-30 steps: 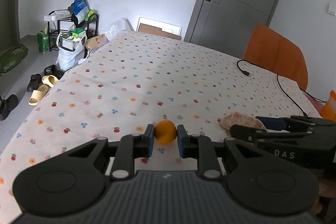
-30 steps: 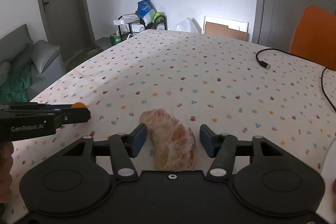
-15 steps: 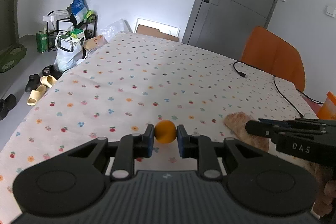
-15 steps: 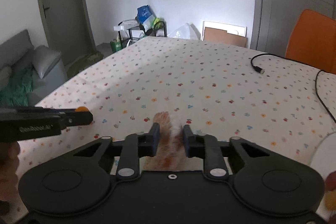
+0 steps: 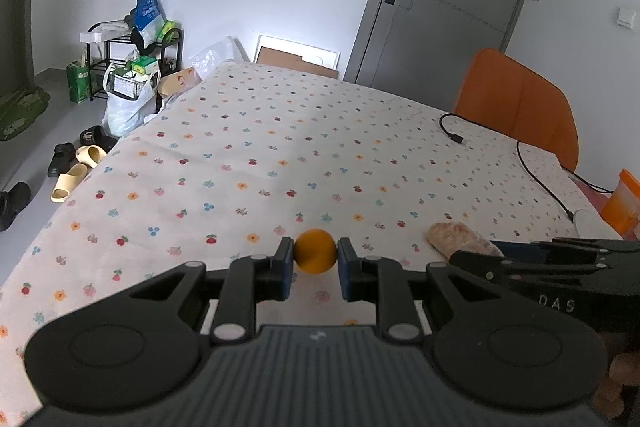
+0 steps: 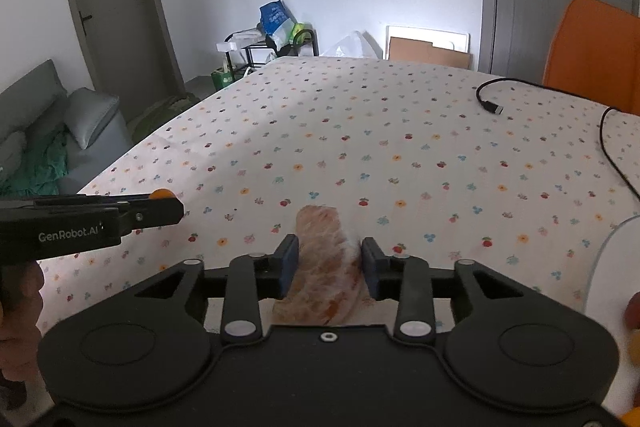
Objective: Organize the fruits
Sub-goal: 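Hold the mandarin in the left tool while the right tool grasps the pomelo segment, then carry the mandarin in the left tool while the right tool carries the pomelo segment to the plate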
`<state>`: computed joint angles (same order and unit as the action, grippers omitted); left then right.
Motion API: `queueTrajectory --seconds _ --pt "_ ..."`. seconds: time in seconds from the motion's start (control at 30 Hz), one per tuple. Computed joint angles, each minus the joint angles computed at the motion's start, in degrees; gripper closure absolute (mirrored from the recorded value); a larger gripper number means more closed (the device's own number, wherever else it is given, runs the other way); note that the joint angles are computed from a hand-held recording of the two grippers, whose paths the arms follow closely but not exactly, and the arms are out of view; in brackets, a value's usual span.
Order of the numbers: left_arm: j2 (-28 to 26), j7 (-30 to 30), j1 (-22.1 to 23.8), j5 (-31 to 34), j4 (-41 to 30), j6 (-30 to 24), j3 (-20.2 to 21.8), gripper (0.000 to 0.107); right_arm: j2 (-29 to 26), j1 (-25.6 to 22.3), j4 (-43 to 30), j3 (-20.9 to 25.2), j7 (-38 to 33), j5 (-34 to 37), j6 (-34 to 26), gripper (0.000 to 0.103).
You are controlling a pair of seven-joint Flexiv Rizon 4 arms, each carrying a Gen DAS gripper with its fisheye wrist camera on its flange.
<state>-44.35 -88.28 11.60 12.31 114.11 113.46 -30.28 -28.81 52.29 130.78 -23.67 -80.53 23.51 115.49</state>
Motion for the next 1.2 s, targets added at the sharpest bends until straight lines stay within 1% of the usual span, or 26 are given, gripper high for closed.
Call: queueTrajectory --seconds 0.07,0.1,0.13,0.17,0.2,0.3,0.43,0.63,0.87,1.2 --pt "-0.1 0.1 0.5 0.3 0.1 -0.1 -0.3 0.086 -0.5 0.5 0.0 -0.3 -0.7 -0.1 0.4 0.057" --pt "-0.2 0.1 0.4 0.2 0.0 -0.2 -0.2 0.086 -1.1 1.9 -0.1 -1.5 -1.4 0.3 0.5 0.055" --pt "-0.2 0.1 0.4 0.2 -0.1 -0.3 -0.2 0.086 -2.0 4.5 0.0 -4.0 -2.2 1.4 0.1 0.058" --pt "-0.3 0.1 0.4 0.2 -0.1 -0.3 -0.3 0.086 -2.8 7.4 -0.5 -6.7 -3.8 4.0 -0.9 0.065" --pt "-0.3 0.2 0.5 0.2 -0.1 -0.3 -0.4 0.086 -2.8 8.6 0.1 -8.4 -2.0 2.8 -1.4 0.066" --pt "-0.4 0.4 0.7 0.5 -0.1 -0.1 -0.8 0.086 -2.5 10.1 0.6 -10.3 -0.5 2.0 -2.4 0.068" --pt "-0.4 0.3 0.6 0.6 0.0 0.1 -0.8 0.086 -2.2 10.4 1.9 -10.5 0.8 1.2 -1.2 0.068" --pt "0.0 0.3 0.3 1.1 0.3 0.3 -1.4 0.086 -0.6 12.3 3.9 -12.0 0.1 2.9 0.7 0.068" --pt "0.6 0.3 -0.8 2.0 0.6 0.8 -1.9 0.086 2.4 16.0 6.5 -15.5 -2.5 7.3 2.7 0.068" --pt "1.4 0.5 -2.6 3.1 0.8 1.1 -2.7 0.086 5.8 19.4 10.0 -18.8 -6.5 13.5 5.6 0.068"
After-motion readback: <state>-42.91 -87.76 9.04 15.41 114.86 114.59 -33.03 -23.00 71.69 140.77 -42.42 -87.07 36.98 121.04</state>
